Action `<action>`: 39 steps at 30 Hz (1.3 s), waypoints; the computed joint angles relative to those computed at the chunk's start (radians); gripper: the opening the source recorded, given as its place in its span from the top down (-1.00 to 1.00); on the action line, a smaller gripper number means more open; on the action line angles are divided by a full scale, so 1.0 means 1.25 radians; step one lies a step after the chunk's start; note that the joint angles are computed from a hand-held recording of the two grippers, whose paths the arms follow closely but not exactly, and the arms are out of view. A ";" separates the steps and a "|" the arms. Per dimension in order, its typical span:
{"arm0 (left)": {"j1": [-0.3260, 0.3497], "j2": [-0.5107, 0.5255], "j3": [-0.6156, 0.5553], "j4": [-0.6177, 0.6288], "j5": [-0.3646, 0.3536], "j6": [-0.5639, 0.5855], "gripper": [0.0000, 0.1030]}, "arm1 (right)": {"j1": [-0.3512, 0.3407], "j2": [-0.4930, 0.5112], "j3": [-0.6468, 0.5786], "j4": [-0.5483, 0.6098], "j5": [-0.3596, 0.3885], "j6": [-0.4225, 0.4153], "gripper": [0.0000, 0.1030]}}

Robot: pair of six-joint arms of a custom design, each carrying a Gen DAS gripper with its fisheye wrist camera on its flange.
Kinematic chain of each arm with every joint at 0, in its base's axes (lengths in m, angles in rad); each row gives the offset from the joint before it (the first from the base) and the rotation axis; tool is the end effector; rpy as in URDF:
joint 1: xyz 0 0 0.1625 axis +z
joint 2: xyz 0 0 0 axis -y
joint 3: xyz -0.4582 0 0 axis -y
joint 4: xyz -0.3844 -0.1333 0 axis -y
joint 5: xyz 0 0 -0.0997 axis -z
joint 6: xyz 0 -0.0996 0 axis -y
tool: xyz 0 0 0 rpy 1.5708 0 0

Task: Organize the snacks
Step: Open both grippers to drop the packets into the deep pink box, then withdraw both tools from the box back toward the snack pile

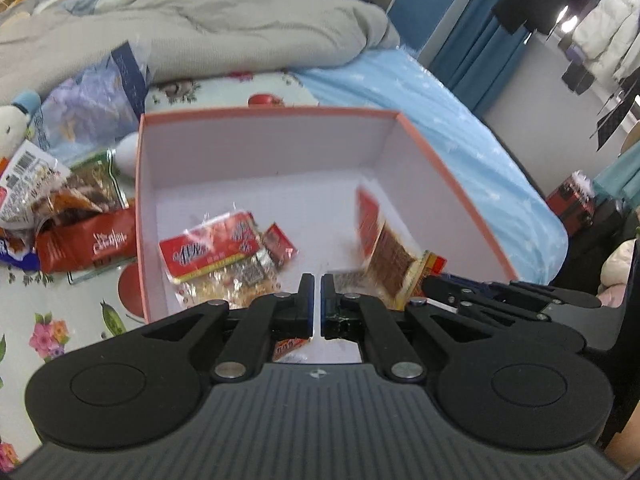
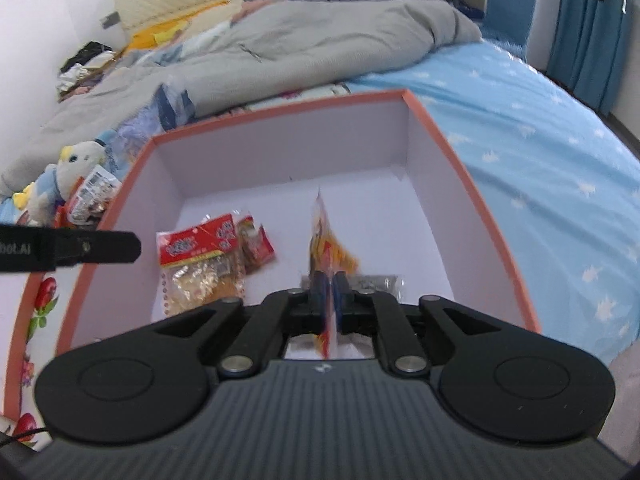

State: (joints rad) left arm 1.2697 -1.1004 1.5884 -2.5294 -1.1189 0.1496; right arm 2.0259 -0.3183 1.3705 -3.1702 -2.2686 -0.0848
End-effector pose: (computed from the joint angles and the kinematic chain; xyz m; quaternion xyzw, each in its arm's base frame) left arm -0.0318 -0.6987 0.3560 0.1609 0.9354 -0.2430 0.2000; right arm 0.3922 -0.6437 -0.0413 0.1523 -0.8967 0.3102 0.2768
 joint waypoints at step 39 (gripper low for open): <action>-0.020 -0.276 0.178 -0.258 0.068 0.154 0.10 | 0.146 0.046 -0.056 -0.128 0.063 -0.062 -0.18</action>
State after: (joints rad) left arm 1.2447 -1.4453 1.8110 -2.8518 -1.0345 0.3419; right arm 2.2083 -0.2610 1.3009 -3.3300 -2.1896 -0.1619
